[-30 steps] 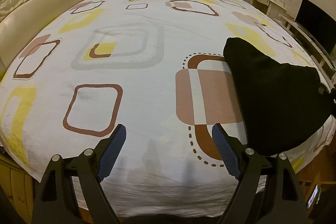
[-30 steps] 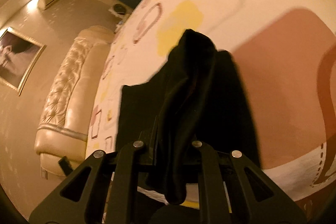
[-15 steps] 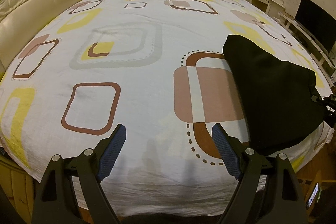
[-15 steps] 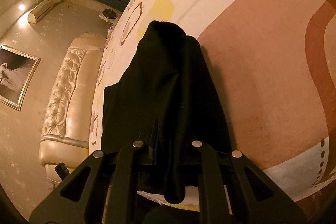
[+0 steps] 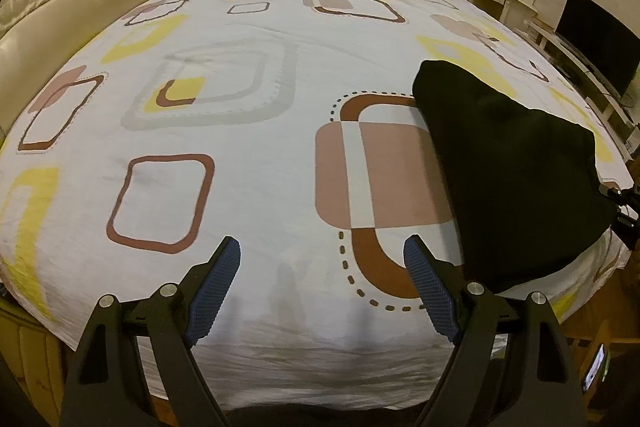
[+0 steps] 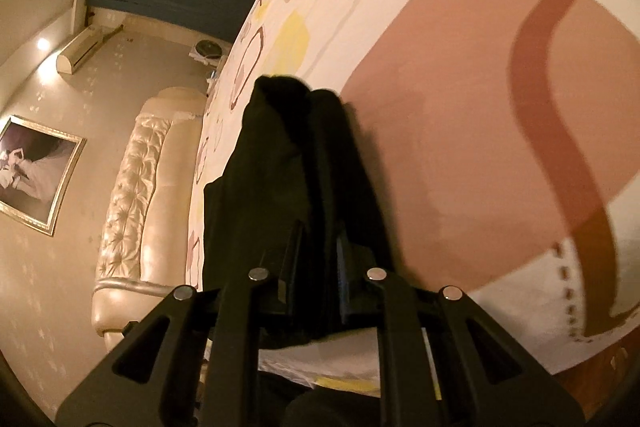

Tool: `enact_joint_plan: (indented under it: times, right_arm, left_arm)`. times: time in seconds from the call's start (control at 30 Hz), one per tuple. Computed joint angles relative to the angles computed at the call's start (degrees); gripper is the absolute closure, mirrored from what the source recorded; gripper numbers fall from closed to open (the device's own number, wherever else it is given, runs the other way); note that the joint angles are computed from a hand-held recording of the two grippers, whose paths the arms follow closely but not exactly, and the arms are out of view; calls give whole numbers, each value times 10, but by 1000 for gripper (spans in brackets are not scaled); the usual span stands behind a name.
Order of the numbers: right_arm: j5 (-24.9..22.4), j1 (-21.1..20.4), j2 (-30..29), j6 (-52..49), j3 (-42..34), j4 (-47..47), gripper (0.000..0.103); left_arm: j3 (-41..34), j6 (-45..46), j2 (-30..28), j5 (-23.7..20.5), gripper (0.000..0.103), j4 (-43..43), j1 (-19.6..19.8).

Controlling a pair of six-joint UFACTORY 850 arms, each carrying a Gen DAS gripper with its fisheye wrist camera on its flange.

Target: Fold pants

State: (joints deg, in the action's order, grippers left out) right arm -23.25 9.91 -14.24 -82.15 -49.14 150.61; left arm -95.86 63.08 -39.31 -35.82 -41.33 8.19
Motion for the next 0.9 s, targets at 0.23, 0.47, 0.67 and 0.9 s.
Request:
enact_joint_plan:
  times: [0.23, 0.47, 0.67, 0.9]
  right_arm:
    - [36, 0, 54, -64, 54, 118, 49]
    - [-46, -3, 55, -30, 64, 84, 31]
    - [-44, 2, 3, 58, 14, -30, 30]
    - [-34, 13, -26, 63, -18, -57, 26]
  left_arm:
    - [-32, -24, -20, -82, 20, -9, 3]
    - [-102, -53, -74, -228, 20, -28, -6]
    - [-136, -84, -109, -303, 20, -46, -18]
    - [-181, -125, -153, -377, 20, -71, -28]
